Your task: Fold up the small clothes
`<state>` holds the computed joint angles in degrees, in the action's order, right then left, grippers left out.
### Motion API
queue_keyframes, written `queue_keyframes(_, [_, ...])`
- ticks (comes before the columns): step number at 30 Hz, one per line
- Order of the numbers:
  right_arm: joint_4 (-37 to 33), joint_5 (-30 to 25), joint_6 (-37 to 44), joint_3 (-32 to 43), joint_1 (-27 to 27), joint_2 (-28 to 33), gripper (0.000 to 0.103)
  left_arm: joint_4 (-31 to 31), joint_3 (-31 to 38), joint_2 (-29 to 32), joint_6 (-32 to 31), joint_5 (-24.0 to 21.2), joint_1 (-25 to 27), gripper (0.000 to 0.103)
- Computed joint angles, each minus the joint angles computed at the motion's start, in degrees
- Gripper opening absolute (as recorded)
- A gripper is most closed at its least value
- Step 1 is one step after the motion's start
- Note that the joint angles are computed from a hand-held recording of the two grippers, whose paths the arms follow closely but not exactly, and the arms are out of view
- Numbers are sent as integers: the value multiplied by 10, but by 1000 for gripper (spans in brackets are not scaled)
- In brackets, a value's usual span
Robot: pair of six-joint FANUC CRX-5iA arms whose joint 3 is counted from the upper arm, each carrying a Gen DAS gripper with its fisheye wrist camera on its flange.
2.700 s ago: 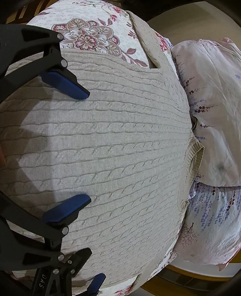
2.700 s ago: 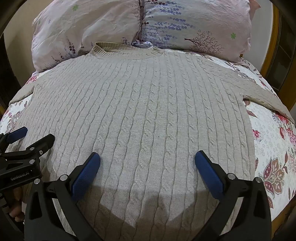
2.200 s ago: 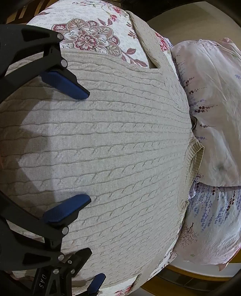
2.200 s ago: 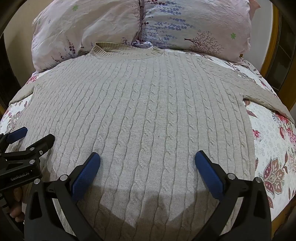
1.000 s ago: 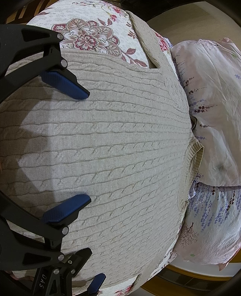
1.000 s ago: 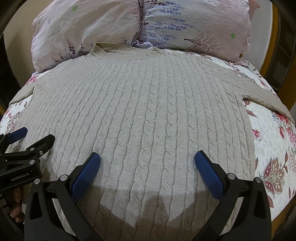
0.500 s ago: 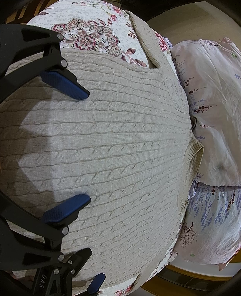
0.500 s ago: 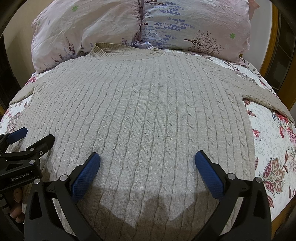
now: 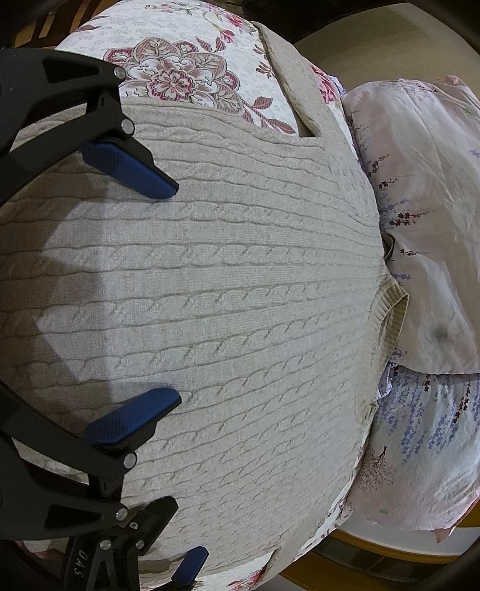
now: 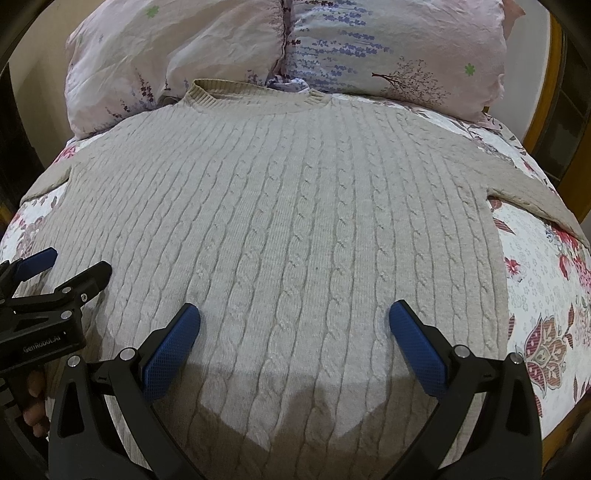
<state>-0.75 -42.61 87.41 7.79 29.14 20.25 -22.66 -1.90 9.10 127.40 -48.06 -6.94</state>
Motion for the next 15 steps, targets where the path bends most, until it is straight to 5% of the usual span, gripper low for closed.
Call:
queue_keyframes(7, [-11, -34, 21, 29, -3, 14, 102, 19, -1, 1, -24, -1, 8, 101])
queue_keyframes(11, [-45, 5, 70, 6, -13, -2, 102, 25, -5, -2, -36, 1, 10, 101])
queue_keyframes(15, [-105, -69, 155, 75, -42, 26, 102, 35, -4, -1, -54, 0, 14, 101])
